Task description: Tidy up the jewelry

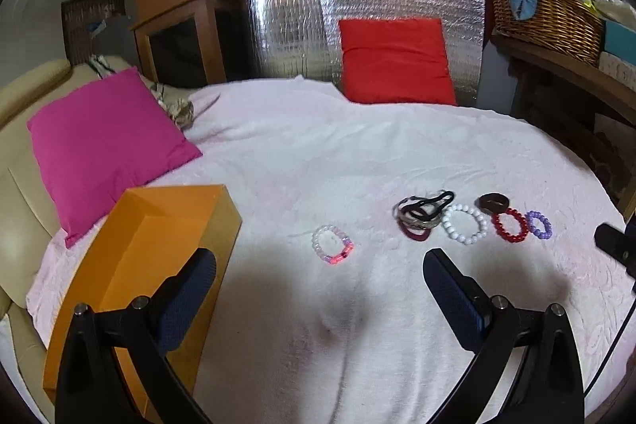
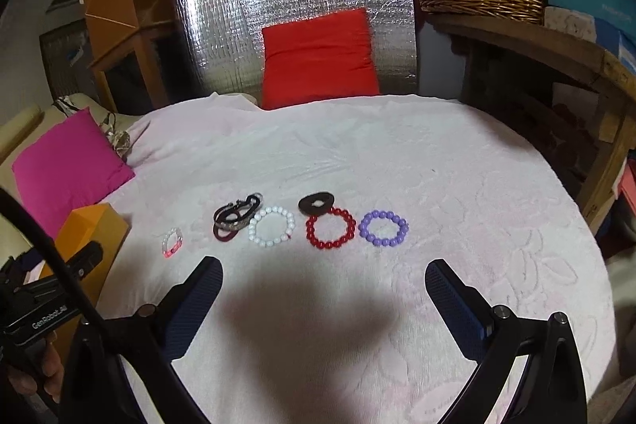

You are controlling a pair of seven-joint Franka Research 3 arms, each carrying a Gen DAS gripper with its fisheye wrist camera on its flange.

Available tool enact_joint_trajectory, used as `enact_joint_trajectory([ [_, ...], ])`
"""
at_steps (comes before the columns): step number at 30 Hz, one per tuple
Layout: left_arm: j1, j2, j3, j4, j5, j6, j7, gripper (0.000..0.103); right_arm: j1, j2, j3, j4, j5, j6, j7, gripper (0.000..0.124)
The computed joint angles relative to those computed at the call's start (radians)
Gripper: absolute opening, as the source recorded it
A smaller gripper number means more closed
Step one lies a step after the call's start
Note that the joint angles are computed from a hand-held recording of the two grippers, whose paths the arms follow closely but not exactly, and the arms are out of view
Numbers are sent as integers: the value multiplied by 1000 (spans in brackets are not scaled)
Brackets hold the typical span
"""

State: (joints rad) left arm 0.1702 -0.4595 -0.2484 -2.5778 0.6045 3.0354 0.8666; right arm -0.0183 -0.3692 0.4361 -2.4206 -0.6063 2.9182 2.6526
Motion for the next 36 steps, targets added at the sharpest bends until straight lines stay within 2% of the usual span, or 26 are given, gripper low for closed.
enact_joint_trajectory([
  [1, -17, 21, 26, 12, -17, -10, 17, 103, -7, 12, -2, 5, -5, 15, 2, 103],
  [4, -1, 65, 36, 33, -26, -16, 9, 103, -6, 89, -38, 34, 12, 91, -18, 102],
  [7, 52, 111, 9, 59, 13, 10, -37, 103, -6, 182, -62, 76, 37, 154, -30, 92],
  [10, 81, 159, -8, 93, 70, 33, -63, 103, 63, 299, -135, 153, 120, 173, -104, 76],
  [12, 55, 186, 20, 107, 61, 28, -51, 103, 84, 369, -161, 217, 120, 148, -103, 65],
  [17, -31, 251, 95, 141, -14, -6, 25, 103, 126, 510, -204, 343, 228, 104, -195, 54],
  [20, -51, 274, 101, 157, -23, -12, 44, 103, 129, 568, -197, 396, 330, 72, -288, 43],
  [22, -72, 290, 108, 167, -36, -7, 69, 103, 159, 593, -227, 418, 336, 67, -296, 40],
  [24, -88, 297, 109, 171, -46, -4, 88, 103, 198, 609, -267, 433, 327, 70, -298, 22],
  [27, -76, 321, 84, 194, 4, 15, 52, 103, 266, 616, -338, 444, 304, 69, -284, 12],
  [31, -66, 365, 62, 240, 104, 63, -32, 103, 310, 595, -388, 413, 339, 123, -314, 10],
  [33, -83, 393, 66, 271, 119, 79, -55, 103, 353, 570, -437, 383, 326, 148, -306, 10],
  [35, -123, 423, 85, 293, 47, 97, -6, 103, 381, 549, -471, 357, 340, 177, -304, 10],
  [36, -135, 440, 88, 310, 42, 101, -6, 103, 370, 535, -460, 336, 384, 196, -331, 10],
])
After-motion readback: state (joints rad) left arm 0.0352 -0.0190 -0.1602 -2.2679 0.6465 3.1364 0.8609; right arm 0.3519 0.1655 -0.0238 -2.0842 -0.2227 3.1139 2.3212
